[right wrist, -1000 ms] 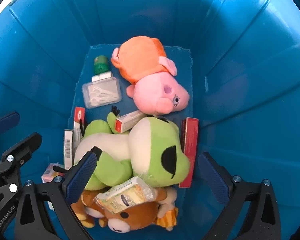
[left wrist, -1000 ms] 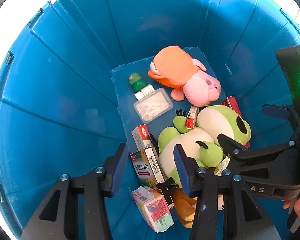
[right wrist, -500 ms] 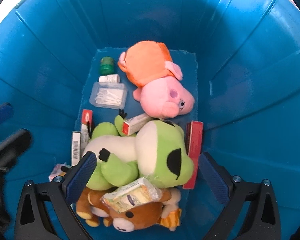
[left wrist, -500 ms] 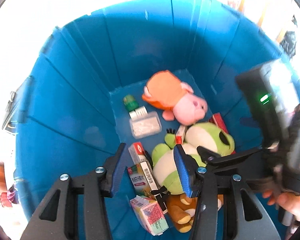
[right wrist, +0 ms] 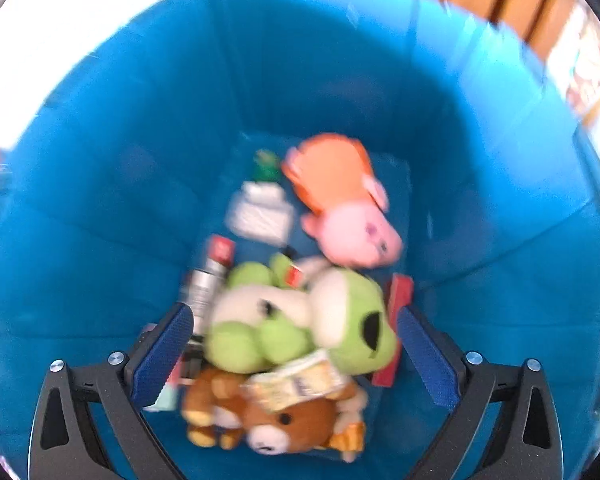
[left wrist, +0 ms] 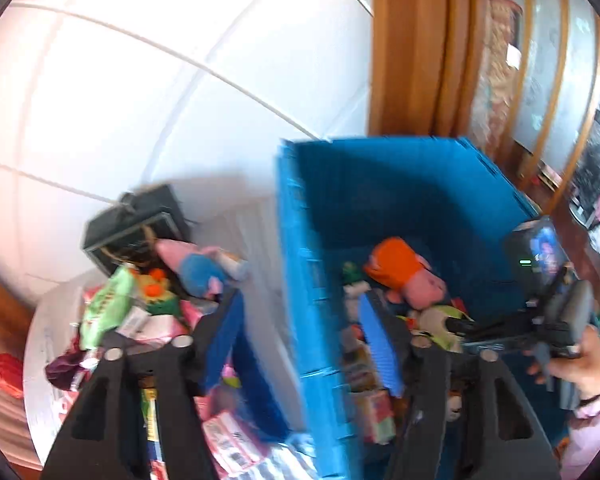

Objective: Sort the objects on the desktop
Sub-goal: 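Withdraw both open grippers from the crate back over the pile, then grasp the white paper roll with the left while the right grasps a thin white medicine box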

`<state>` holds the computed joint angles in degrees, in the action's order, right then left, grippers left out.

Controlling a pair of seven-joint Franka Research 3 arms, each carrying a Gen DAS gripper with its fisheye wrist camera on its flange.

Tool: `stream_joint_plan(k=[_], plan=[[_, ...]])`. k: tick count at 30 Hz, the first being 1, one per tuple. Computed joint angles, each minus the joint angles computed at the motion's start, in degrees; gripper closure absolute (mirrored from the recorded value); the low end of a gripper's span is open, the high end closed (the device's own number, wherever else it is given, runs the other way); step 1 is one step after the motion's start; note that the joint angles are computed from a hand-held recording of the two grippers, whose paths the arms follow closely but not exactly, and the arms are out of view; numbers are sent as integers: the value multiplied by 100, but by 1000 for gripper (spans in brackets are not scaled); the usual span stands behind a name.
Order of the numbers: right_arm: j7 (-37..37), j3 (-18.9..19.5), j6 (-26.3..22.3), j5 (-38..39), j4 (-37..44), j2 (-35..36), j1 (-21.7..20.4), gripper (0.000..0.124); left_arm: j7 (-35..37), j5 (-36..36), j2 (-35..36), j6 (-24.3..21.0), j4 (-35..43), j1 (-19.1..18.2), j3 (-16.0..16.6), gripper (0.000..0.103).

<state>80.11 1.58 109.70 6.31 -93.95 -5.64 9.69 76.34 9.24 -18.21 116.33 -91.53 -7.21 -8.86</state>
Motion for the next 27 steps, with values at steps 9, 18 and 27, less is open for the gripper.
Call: stream_joint_plan(k=[9, 18, 27], plan=[[173, 457, 1539, 926, -1008, -1443, 587, 21, -577, 416, -2220, 1204, -2526, 635, 605, 33], [725, 1109, 3054, 962, -1752, -1988, 1230, 21, -27, 694, -4121, 1646, -4578, 1198, 1426, 33], [1174, 1679, 4053, 677, -2372, -1943, 1813, 21, 1154, 756, -5416, 1095, -6423, 1964, 2292, 33]])
